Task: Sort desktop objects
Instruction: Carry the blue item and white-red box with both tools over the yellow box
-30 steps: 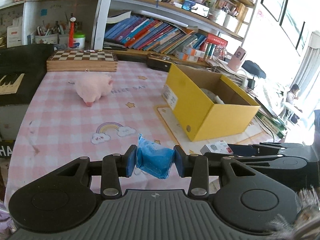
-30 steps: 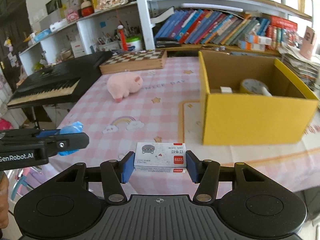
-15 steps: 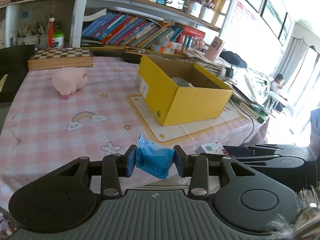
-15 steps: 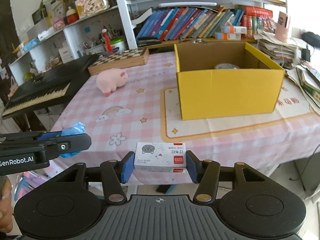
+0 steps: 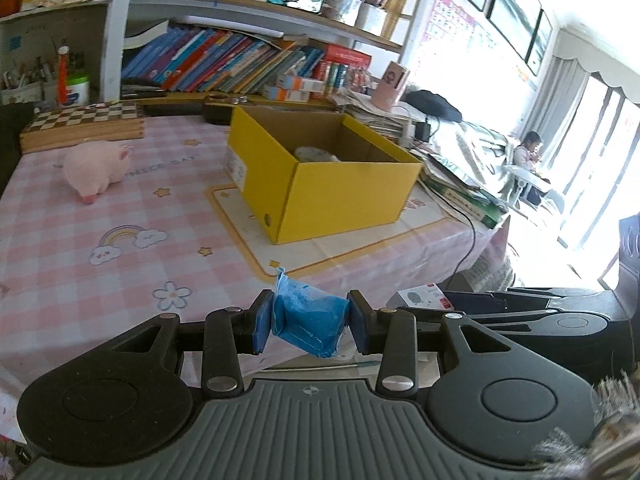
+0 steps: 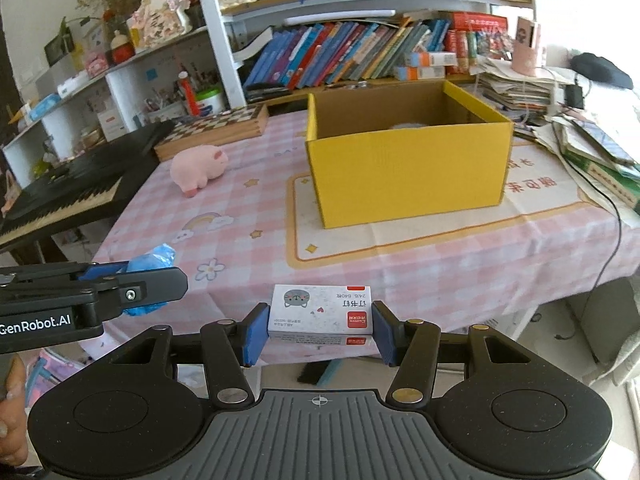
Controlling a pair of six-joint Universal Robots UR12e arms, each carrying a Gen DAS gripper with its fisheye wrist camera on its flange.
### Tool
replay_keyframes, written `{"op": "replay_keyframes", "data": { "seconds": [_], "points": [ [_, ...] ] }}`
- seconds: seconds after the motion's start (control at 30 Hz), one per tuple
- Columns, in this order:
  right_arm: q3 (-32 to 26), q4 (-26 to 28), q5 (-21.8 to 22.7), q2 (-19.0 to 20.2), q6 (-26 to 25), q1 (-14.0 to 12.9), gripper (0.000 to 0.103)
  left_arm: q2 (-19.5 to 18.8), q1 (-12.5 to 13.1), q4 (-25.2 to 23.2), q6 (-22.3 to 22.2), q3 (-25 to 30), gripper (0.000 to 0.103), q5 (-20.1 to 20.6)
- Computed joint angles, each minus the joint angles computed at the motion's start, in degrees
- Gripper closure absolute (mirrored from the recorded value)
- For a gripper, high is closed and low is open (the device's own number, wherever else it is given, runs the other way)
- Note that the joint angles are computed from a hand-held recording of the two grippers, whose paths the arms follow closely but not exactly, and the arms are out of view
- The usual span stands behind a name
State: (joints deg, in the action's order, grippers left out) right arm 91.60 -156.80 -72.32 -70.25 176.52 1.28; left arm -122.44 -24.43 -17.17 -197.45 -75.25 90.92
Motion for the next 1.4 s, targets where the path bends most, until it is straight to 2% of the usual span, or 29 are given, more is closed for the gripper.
{"op": "replay_keyframes", "data": {
  "seconds": [0.33,0.8,1.17,1.4],
  "points": [
    [1.8,-1.1,-3.3,-1.4,2.1,-0.9,0.049,-1.7,-0.5,-0.2,2.2,2.5,0.067,-4.3],
    [2.4,-1.6,-5.3,-1.7,5.0,-1.6,0.049,-3.6,-0.7,-2.9,6.3,6.0,0.067,-8.2],
    [0.1,0.8,-5.3,-0.5,4.0,-2.0,0.049,-5.4,-0.7,-4.1,6.8,9.0,0.067,-8.9],
    [-2.7,3.0,-3.6,1.2,2.5,-2.7,0.049,-7.4,-0.9,-5.6,6.2,12.5,0.067,-7.9]
  ]
}}
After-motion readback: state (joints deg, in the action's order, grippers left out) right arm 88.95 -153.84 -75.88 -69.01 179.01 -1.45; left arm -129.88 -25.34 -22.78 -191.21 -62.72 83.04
